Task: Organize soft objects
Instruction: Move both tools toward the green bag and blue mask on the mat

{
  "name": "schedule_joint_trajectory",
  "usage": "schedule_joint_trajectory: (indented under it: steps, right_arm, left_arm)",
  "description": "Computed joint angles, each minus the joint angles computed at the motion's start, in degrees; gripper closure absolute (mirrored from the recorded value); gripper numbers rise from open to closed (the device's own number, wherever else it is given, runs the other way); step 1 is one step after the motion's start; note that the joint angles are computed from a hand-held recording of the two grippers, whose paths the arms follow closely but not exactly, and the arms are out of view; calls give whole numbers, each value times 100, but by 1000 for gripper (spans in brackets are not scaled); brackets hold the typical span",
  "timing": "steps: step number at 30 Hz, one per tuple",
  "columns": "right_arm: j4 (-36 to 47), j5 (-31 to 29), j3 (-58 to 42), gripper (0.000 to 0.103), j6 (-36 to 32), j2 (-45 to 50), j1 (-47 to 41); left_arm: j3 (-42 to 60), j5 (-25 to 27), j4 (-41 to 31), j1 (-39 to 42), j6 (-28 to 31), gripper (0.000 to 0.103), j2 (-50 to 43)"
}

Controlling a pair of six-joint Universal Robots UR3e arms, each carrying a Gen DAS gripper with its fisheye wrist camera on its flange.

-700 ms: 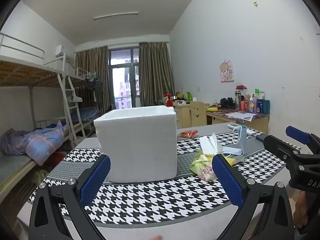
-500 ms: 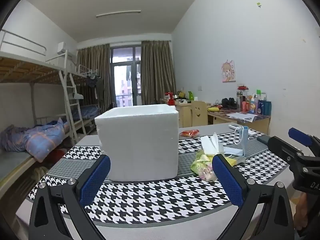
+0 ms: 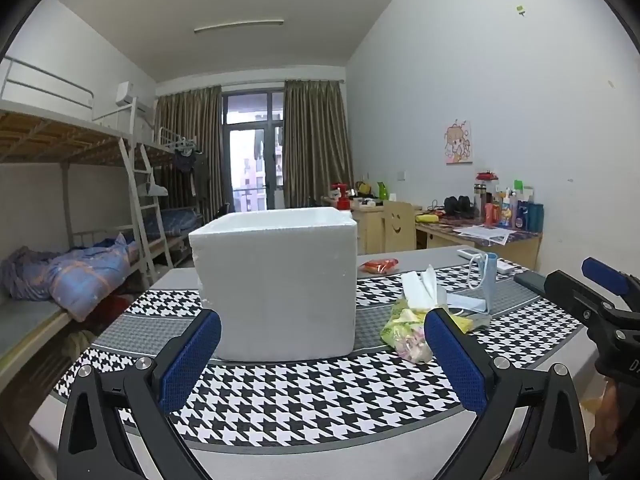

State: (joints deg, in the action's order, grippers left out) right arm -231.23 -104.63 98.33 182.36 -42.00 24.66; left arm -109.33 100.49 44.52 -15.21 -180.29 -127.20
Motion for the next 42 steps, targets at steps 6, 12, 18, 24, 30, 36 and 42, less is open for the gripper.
schedule_joint_trajectory:
  steps: [6,12,18,24,30,36,42]
  right_arm:
    - [-2,-39,-32,0,-6,0,32]
    - [-2,-84,-65,0,-35,31,54]
    - [-38,-141,-40,0,-46,32,65]
    - [-85,-132,8,0,-25,19,44]
    - [-35,-130,0,0,-12,18,21]
    - [-30,-155,-48,0,-7,57,6]
    - [-5,-134,-45,0,18,68,-31]
  left_arm:
    - [12,75,70,-65,41,1,-31]
    - [-28,104,78,-89,56,1,-12]
    - [-23,41,-10,-69,18,1,19]
    - [-54,38,3,-65,28,1,37]
    - [-34,93,54,-82,20,1,14]
    - [93,151,-93,-118,110,1,-14]
    - [161,113,-142,-129,139,1,-28]
